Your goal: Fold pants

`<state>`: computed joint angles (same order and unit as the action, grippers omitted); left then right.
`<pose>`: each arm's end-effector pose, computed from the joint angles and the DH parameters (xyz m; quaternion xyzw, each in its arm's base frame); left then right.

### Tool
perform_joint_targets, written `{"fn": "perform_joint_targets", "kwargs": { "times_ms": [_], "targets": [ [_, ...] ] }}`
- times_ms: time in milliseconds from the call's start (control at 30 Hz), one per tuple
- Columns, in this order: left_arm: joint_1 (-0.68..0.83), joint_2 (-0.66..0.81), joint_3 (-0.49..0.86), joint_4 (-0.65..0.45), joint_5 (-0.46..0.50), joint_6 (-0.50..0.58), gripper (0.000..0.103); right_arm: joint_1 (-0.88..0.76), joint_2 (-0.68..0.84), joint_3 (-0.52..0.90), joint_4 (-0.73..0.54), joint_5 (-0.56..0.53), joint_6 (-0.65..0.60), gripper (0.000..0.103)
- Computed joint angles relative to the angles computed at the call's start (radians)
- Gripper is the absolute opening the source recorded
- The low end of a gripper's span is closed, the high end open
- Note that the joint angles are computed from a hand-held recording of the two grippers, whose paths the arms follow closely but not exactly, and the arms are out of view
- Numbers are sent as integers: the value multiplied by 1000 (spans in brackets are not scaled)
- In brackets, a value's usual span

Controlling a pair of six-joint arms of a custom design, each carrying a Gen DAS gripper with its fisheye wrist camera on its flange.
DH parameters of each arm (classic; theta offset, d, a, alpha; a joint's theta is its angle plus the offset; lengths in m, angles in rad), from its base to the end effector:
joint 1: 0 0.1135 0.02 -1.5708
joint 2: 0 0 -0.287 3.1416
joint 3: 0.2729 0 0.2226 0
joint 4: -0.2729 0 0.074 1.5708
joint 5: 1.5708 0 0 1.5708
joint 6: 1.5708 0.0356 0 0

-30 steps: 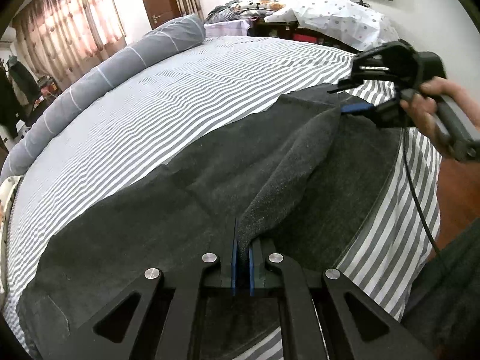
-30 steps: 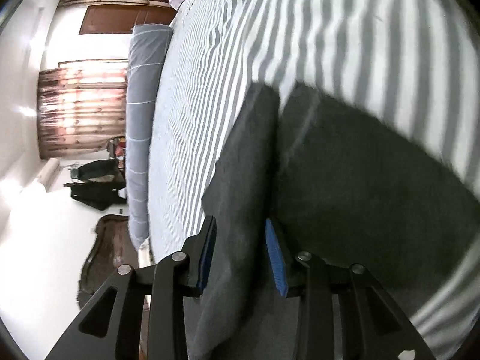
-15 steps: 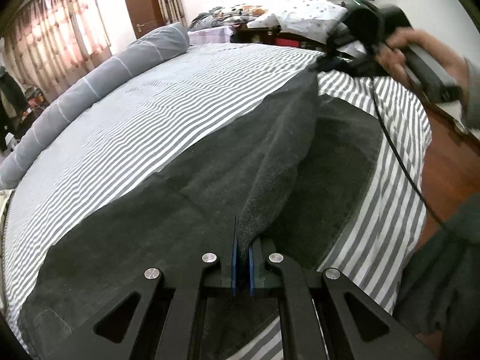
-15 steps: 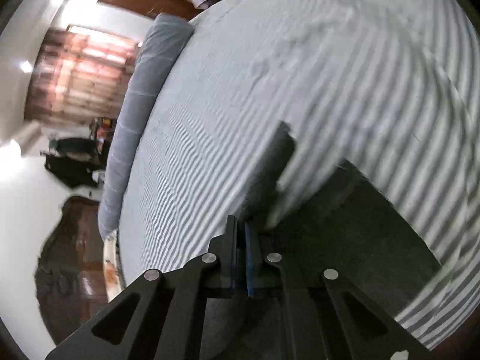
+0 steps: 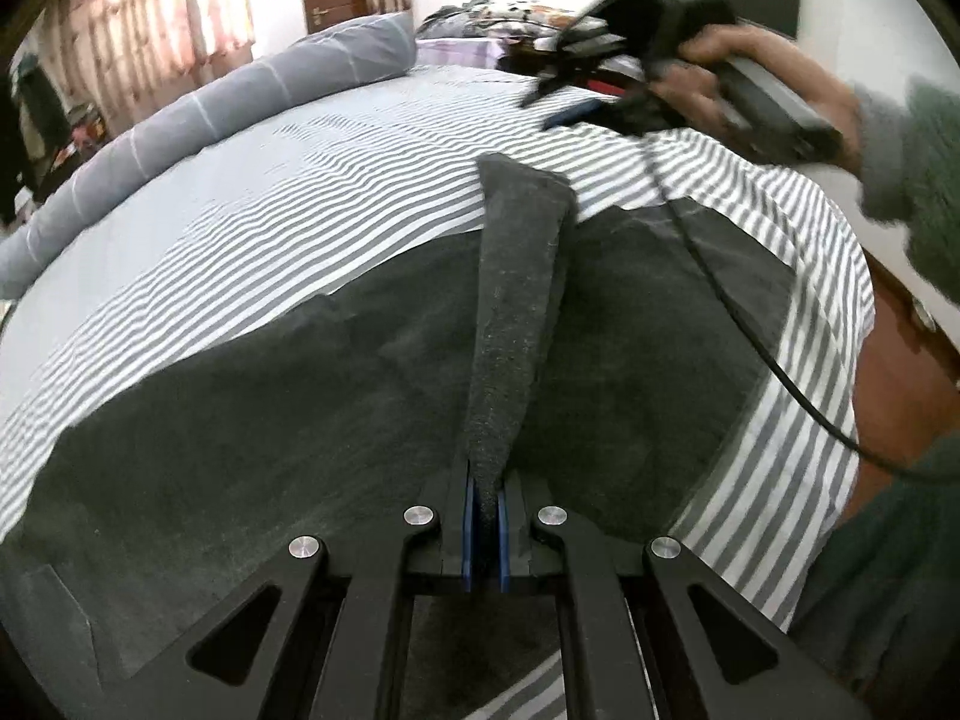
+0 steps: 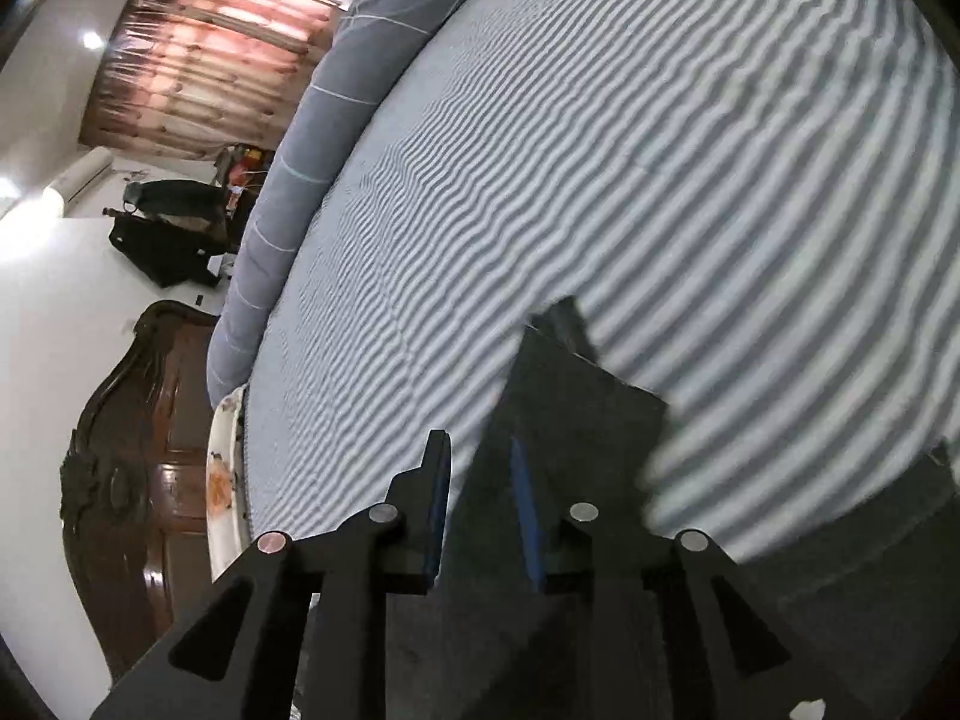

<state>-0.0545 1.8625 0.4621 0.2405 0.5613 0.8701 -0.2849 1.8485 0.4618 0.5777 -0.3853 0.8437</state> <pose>0.2382 -0.0320 0.0918 0.4701 0.8167 -0.1712 0.2875 0.2636 -0.0633 0.1123 0.4272 0.8080 0.2715 0.3017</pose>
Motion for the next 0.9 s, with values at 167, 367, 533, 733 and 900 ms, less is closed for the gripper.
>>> {"fn": "perform_joint_targets", "kwargs": {
  "times_ms": [167,367,533,733,900],
  "targets": [
    [5,41,16,20,-3,-28,5,-63,100,-171,241,-75,-8,22],
    [-4,47,5,41,-22,-36,5,-74,304,-171,498,-115,110,22],
    [-9,53,29,21,-26,-52,5,-68,377,-96,516,-86,154,21],
    [-17,68,29,41,-35,-65,5,-58,309,-29,404,-55,131,5],
    [-22,68,23,52,-43,-73,5,-59,180,-71,333,-11,88,3]
  ]
}}
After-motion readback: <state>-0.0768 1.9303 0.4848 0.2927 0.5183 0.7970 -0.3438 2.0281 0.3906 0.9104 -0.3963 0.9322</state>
